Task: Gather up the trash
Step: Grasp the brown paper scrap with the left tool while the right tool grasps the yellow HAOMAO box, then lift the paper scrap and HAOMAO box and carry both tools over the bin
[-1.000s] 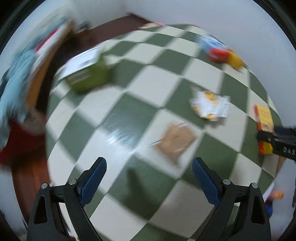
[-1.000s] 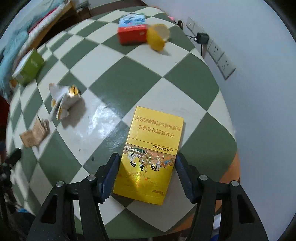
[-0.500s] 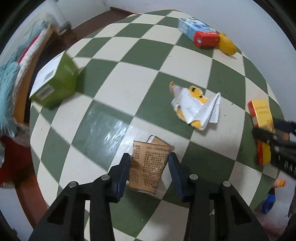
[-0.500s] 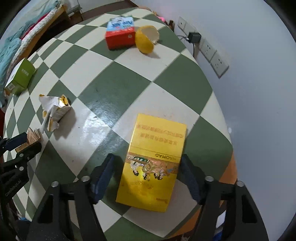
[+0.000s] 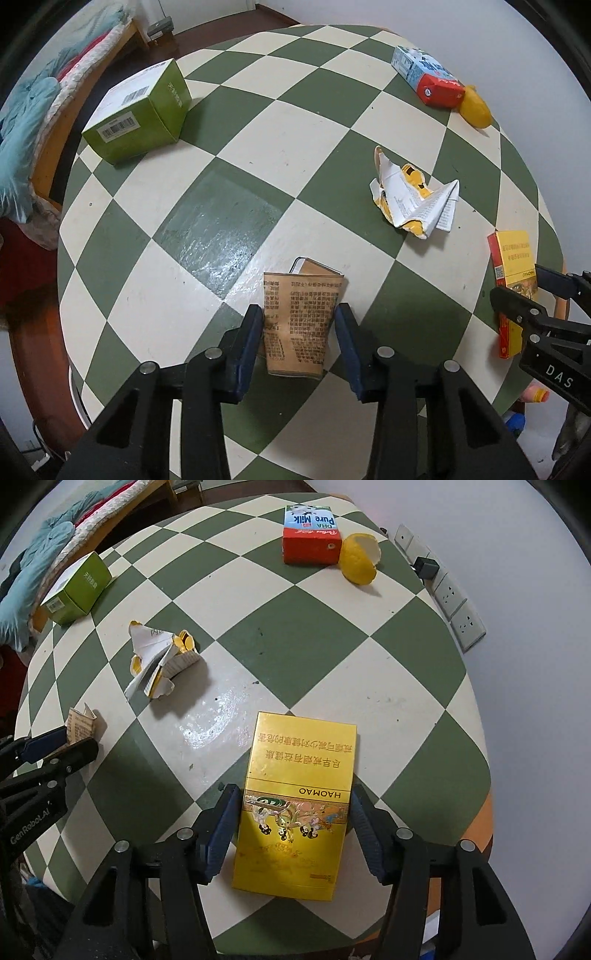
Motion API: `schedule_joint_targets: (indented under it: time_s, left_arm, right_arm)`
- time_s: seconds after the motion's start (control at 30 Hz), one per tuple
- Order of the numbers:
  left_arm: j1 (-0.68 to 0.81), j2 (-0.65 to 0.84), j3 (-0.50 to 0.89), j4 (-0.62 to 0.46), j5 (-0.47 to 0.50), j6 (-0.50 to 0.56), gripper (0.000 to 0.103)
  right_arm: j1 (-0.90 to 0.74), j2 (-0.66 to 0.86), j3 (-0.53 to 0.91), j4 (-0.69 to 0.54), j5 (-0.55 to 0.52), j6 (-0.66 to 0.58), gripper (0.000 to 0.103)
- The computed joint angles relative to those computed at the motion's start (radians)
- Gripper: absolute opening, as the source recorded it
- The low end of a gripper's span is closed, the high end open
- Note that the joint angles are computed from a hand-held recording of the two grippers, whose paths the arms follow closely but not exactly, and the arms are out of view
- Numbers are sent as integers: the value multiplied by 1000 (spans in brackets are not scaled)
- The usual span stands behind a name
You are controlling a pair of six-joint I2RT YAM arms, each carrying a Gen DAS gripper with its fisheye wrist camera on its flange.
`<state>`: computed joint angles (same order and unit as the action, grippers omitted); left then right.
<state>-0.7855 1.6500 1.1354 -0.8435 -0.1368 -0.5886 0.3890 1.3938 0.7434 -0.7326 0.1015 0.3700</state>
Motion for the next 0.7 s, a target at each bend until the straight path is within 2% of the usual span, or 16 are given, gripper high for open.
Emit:
schedule_joint_targets:
  time_s: [0.13, 0.37, 0.53, 0.57, 0.6, 0.63, 0.67, 0.7]
  left_arm:
    - [-22, -48, -40, -8, -15, -30, 35]
    - [-53, -20, -8, -26, -42, -56, 35]
    - [-7, -54, -39, -7, 44, -58, 38]
    - [13, -65, -47, -6, 73, -58, 45]
    - [26, -75, -54, -5, 82, -60, 55]
    - [32, -81, -56, -10, 73, -56, 79]
    - [32, -86, -57, -12, 56, -52, 91]
    - [31, -89, -58, -13, 48, -48, 91]
  right_arm:
    - [19, -11, -2, -1, 13, 28, 63]
    - [57, -59, -32, 0, 33, 49, 59]
    - [27, -30, 2, -35, 7, 21, 60]
    - [13, -16, 17, -48, -6, 14, 63]
    - [2, -32, 22, -52, -4, 16, 79]
    - [2, -59, 21, -45, 15, 5, 96]
    - [4, -73, 25, -47, 30, -7, 97]
    - [3, -68, 37, -61, 42, -10, 97]
